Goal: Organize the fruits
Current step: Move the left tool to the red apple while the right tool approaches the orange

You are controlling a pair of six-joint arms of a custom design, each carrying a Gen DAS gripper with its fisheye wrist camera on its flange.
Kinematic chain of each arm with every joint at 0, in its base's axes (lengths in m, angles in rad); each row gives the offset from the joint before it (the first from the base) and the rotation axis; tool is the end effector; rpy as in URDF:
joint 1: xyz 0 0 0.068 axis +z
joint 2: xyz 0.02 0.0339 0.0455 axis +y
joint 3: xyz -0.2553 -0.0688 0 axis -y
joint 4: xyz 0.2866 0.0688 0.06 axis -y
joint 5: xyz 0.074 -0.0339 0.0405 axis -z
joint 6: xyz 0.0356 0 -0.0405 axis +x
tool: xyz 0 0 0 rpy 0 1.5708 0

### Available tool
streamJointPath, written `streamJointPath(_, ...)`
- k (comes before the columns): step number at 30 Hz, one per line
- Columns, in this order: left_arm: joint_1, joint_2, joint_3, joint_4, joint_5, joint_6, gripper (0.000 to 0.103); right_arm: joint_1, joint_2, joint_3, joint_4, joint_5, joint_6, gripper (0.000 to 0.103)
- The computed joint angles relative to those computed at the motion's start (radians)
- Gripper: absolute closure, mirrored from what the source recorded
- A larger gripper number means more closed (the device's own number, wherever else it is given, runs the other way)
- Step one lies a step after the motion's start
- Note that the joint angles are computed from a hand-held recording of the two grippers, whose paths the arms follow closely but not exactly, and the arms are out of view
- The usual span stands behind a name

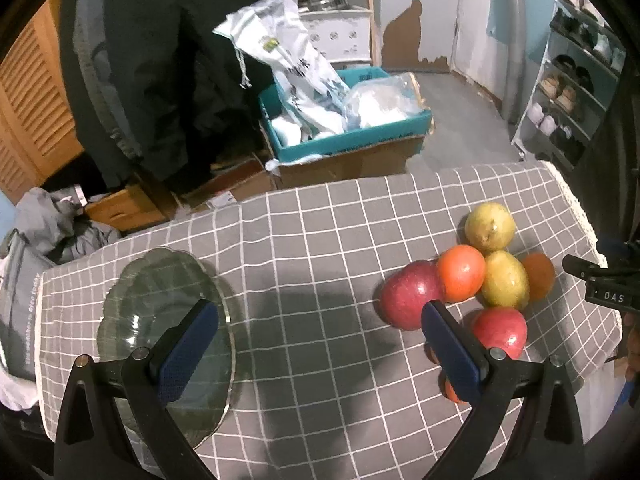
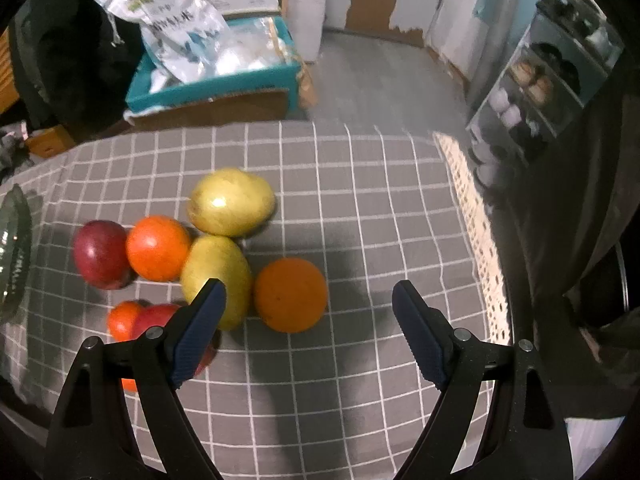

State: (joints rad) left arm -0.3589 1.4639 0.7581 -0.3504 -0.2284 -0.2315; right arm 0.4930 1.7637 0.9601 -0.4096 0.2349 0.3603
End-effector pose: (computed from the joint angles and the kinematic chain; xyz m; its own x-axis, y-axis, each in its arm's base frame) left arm 0.2868 -0.0990 0.1325 -0.8478 0.0794 -0.5243 0.0444 0.9959 0.0789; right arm 0.3114 0.1579 0.0976 -0.9092 -0.0992 -0.4044 -0.0726 0.9941 -0.0806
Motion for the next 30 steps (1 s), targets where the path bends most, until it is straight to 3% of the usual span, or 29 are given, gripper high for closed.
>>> streamJointPath(15,-0.014,0.276,0.115,0.068,0.077,-0.001,0.001,-0.063,0.160,0.054,0.017,-0.107,-0.036,0.019)
streamJointPath(30,-0.063,0.465,0.240,0.066,0.081,0.020,0.001,-0.125,0.250,0.075,0.074,-0.244,-0.052,0.021)
